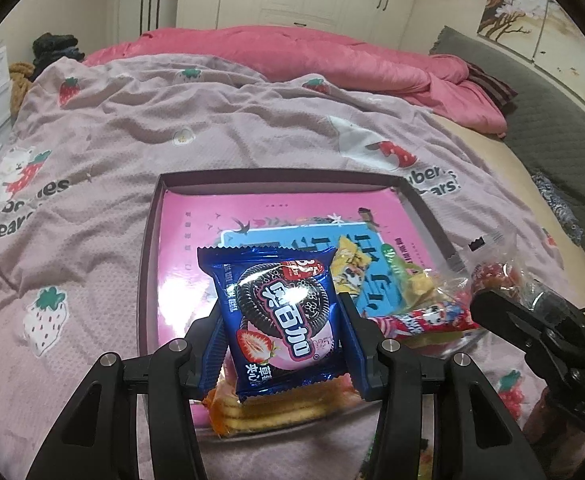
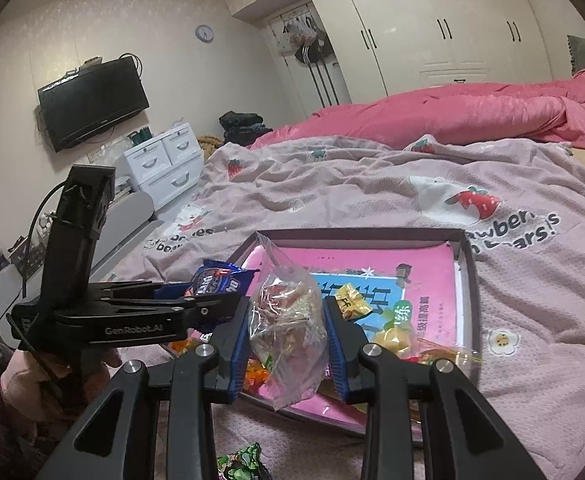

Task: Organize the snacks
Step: 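Carry the Oreo pack over the tray with the left tool while the right tool carries the candy bag, then release the Oreo pack into the tray with the left tool while the right tool drops the candy bag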

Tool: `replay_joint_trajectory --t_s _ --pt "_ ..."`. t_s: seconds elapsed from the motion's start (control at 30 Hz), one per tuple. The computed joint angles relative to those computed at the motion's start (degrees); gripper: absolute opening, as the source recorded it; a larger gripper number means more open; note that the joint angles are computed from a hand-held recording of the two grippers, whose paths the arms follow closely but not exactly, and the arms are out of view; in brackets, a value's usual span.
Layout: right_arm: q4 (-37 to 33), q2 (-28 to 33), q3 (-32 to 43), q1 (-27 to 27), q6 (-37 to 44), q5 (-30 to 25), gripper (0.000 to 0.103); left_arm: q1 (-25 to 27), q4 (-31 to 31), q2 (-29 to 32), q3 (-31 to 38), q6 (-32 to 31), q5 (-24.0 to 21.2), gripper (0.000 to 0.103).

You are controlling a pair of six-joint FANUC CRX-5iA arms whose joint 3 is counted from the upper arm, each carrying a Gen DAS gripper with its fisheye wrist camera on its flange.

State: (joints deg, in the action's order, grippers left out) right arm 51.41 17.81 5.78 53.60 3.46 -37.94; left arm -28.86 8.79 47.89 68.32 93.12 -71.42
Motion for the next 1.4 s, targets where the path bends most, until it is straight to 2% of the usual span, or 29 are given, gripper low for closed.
replay_joint_trajectory --t_s 0.3,0.73,0.93,1.4 --pt "-5.23 2.32 3.15 -0.28 5.33 -0.26 0.034 0.07 -0.30 2.11 2.13 0.20 -2.01 0.052" --pt "-15.06 6.14 9.56 -0.13 16.48 -3.60 0.034 0.12 -0.31 3.96 4.85 0.41 -4.37 0.052" --pt "-16.88 7.08 11.20 -0.06 19.10 -5.02 0.035 0.22 -0.61 4.06 4.82 0.64 -4.68 0.052" --pt "-17.58 7.78 12.52 0.10 19.56 -7.29 0.035 0.45 -0.03 3.84 4.25 0.78 -4.66 0.052"
